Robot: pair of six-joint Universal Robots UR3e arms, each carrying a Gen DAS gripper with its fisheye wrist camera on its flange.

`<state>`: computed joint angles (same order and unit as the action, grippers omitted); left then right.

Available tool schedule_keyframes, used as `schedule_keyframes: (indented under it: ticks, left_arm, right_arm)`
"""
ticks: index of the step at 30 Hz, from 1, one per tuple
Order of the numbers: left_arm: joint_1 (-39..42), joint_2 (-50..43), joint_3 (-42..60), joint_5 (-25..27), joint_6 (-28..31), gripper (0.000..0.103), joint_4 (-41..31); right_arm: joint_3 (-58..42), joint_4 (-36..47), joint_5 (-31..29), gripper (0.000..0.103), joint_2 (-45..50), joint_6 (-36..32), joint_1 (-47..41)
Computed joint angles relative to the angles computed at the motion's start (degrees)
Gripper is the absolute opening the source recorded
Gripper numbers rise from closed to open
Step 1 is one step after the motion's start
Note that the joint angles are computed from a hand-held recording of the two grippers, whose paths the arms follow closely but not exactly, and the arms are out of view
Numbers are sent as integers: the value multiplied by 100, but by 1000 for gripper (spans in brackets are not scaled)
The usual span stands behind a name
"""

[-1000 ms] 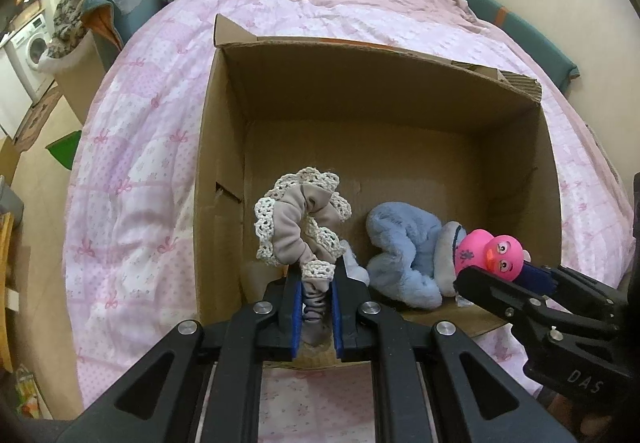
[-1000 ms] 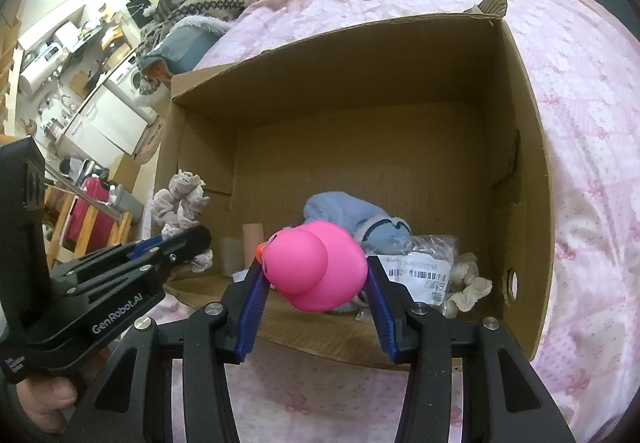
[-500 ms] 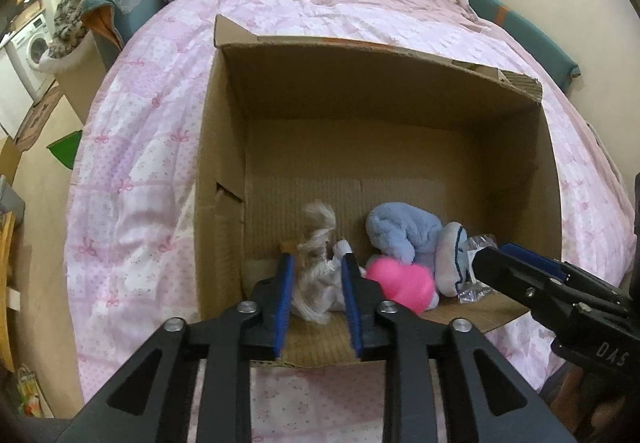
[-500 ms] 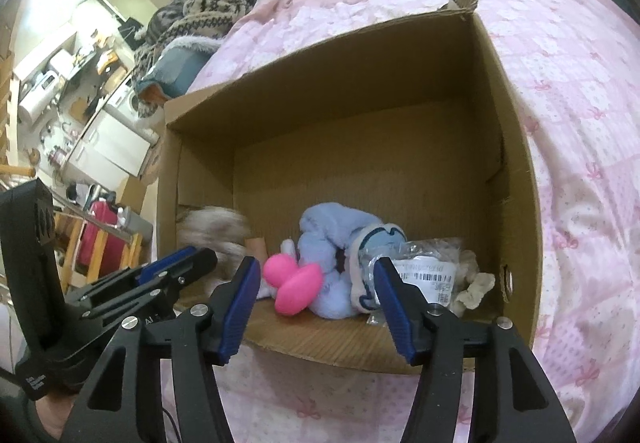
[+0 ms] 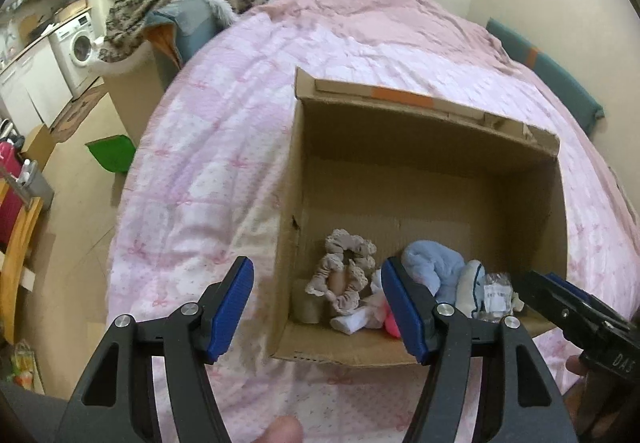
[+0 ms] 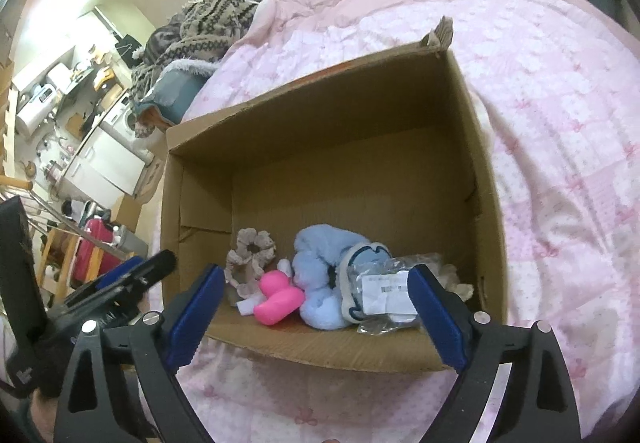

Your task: Organize soft objects

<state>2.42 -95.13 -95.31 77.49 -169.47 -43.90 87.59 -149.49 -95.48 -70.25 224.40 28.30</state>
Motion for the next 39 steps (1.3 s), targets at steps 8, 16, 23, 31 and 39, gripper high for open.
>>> schedule_keyframes:
  ticks: [8, 16, 23, 31, 39]
  left_arm:
    - [117, 507, -204, 20, 306, 84, 64]
    - [555, 1383, -497, -504, 514, 95, -95]
    - [1050, 2308, -817, -1032, 794, 96, -637]
    - [1728, 3325, -1288, -1535, 1306, 97, -1337]
    - [1920, 3793, -1779, -1586, 1593, 98, -1395]
  right_arm:
    - [138, -52, -413, 103, -325, -20, 205]
    - [15, 101, -1082, 103, -653, 36, 552]
    - [-253, 452, -1925, 103, -789, 65, 1133]
    - [-431, 875, -2593, 103, -823, 121, 1666]
    - [-328, 1020, -3121, 103, -735, 470, 2053]
